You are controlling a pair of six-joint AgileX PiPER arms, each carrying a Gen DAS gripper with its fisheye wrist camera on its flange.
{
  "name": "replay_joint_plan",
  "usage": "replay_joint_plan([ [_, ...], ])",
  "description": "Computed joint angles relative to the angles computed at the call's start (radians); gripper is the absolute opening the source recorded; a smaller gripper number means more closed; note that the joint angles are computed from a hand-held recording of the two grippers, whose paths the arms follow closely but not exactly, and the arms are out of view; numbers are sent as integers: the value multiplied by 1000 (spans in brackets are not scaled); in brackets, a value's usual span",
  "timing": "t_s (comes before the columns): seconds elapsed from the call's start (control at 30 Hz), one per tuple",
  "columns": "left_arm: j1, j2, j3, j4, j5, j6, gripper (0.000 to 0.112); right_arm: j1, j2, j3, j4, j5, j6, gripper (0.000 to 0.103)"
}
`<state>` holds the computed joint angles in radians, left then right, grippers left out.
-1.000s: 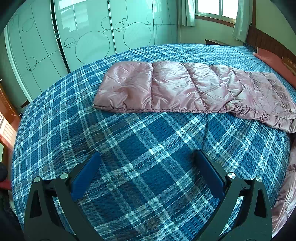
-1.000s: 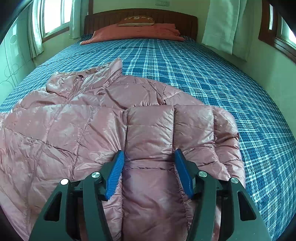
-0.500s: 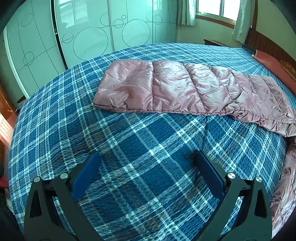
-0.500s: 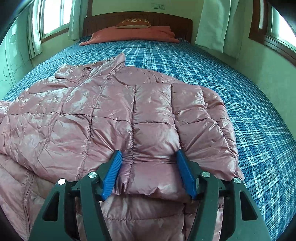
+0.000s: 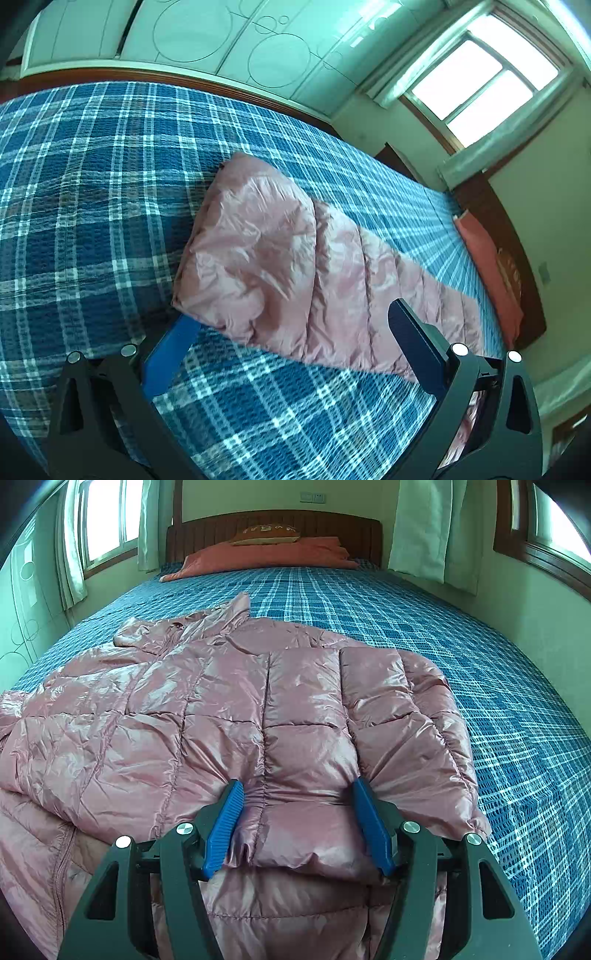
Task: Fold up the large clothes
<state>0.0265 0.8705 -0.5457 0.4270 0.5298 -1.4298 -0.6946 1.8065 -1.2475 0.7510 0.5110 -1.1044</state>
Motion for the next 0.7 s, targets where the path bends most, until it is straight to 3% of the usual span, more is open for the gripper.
replay_joint_plan([
  [0.1,59,8,-5,-49,-40,43,98,2,-2,3,1,-5,-2,61],
  [0.17,50,-17,14,-33,-48,23,86,4,-2,2,0,-7,0,61],
  [0.23,-17,-80,74,86,-62,-148,85,4,-1,2,1,-7,-2,61],
  [0.3,-156,-137,106,222,15,-348,84,3,-1,3,2,-7,-3,61],
  [0.37,-170,-97,96,294,19,-430,84,3,-2,3,1,-6,-4,61],
  [0.4,-125,-67,86,280,-15,-411,84,1,-2,2,3,-4,-6,61],
  [0.43,-83,-44,75,252,-48,-373,78,1,-2,3,5,-4,-6,61],
  [0.47,-38,-25,63,194,-75,-295,62,2,-3,4,6,-5,-7,61],
  [0.5,31,20,55,121,-141,-204,53,1,-4,5,7,-4,-7,61],
  [0.53,80,41,70,67,-221,-153,34,0,-4,4,8,-3,-9,61],
  [0.57,93,53,81,52,-260,-142,23,0,-4,5,9,-4,-10,61],
  [0.6,94,88,67,77,-260,-152,21,0,-5,5,10,-4,-11,61],
  [0.7,-40,200,-46,343,-104,-340,12,-1,-4,6,11,-3,-13,61],
])
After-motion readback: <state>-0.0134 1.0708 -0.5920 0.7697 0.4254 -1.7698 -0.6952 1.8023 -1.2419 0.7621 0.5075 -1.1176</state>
